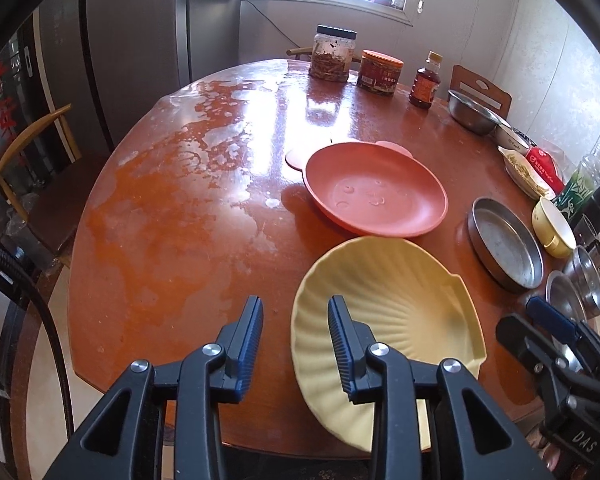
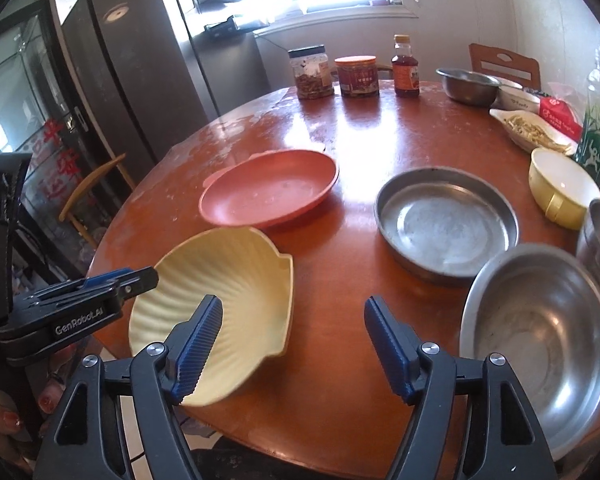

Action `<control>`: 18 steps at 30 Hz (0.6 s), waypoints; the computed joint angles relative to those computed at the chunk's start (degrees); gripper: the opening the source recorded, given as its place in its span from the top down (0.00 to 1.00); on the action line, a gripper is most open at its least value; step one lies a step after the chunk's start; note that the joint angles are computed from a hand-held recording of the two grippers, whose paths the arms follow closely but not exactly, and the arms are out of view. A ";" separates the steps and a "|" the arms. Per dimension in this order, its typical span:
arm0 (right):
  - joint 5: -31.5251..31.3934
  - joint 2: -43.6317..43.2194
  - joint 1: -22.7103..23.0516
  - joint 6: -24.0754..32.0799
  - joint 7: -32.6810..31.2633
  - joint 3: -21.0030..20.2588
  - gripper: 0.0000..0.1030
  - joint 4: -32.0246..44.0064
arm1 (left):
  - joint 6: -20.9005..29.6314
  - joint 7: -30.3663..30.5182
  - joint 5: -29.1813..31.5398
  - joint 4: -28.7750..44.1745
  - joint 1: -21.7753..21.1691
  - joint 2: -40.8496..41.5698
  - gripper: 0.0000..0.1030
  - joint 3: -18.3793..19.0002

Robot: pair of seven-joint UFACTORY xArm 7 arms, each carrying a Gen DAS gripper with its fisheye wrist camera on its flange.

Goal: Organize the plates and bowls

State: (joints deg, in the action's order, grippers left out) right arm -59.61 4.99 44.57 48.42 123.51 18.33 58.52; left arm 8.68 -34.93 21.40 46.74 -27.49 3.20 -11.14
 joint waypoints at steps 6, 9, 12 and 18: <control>1.83 -2.14 -2.77 -0.52 -4.93 -1.09 0.27 -0.16 | 2.89 1.43 -0.77 3.31 0.00 0.50 0.63 -0.12; 3.08 -2.88 -4.92 -0.66 -8.21 -1.68 0.27 0.08 | 4.77 2.42 -0.77 5.98 -0.23 1.52 0.63 -0.15; 4.18 -2.73 -7.10 -2.27 -11.51 -2.39 0.27 0.78 | 5.67 3.04 -0.91 8.31 -0.48 2.76 0.62 0.08; 8.90 0.00 -10.76 -7.94 -20.40 -4.61 0.27 3.23 | 9.39 4.33 -2.13 13.93 -1.13 6.06 0.59 1.04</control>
